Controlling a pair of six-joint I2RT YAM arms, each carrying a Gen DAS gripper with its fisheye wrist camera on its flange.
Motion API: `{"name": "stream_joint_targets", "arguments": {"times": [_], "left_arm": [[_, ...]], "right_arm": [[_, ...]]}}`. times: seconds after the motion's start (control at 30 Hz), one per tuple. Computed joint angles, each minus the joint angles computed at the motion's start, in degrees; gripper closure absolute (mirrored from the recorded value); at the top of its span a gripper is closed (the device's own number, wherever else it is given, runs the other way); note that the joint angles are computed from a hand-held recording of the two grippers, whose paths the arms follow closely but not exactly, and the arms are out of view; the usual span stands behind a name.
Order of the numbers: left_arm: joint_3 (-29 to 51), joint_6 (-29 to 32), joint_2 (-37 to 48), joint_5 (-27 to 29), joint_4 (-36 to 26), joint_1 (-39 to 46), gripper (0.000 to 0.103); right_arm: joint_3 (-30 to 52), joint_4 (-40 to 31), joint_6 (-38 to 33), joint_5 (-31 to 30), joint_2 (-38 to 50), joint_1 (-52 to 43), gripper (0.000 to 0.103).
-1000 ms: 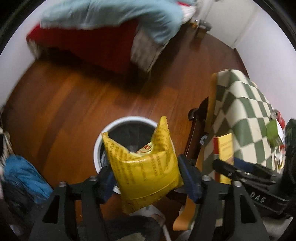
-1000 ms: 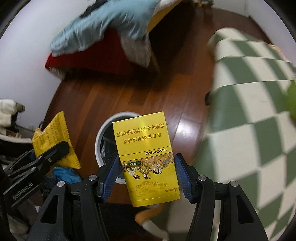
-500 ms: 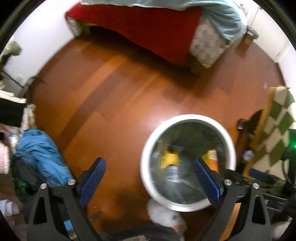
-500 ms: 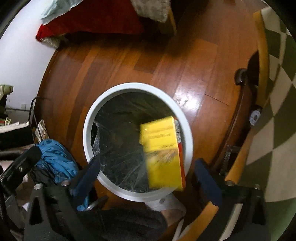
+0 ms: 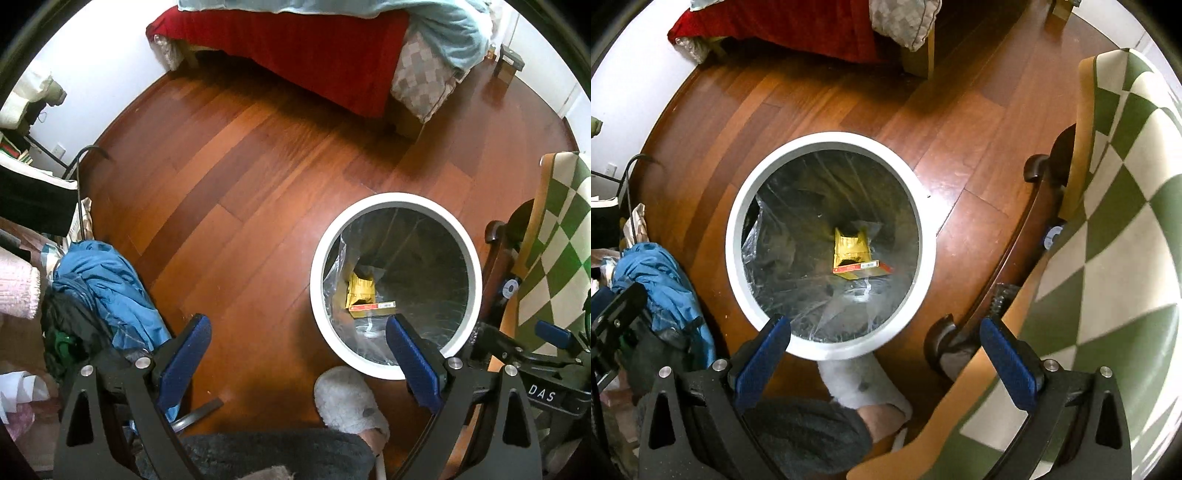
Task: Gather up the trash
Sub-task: 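Move both tools back from the bin toward the table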
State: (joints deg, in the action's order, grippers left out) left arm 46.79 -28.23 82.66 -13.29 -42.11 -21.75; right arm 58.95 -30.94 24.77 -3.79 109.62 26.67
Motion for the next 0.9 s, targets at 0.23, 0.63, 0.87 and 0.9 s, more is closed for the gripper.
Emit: {"name": "stream_joint_targets", "arguments": {"times": [0.23, 0.63, 0.87, 0.9], "left_arm": [[2.44, -1.3, -6.06, -2.2, -5.7, -2.01, 0.007], [9.52, -7.98, -17.15, -8.02, -20.24, -9.69, 0.007], [16.51, -16.51, -18.63, -12.42, -29.95, -19.45, 0.007], [17.81, -17.66, -18.51, -13.24, -31.29, -20.93, 0.007]], "right_arm": [[-0.45, -4.44, 1.44, 1.95, -7.89, 1.98, 0.0], [0.98, -16.04, 3.15, 4.14, -24.97, 4.44, 0.0], [0.62, -22.86, 5.12, 4.01, -38.19, 4.6, 0.0], [0.78, -23.98, 5.43, 3.99, -39.91, 4.43, 0.0]]}}
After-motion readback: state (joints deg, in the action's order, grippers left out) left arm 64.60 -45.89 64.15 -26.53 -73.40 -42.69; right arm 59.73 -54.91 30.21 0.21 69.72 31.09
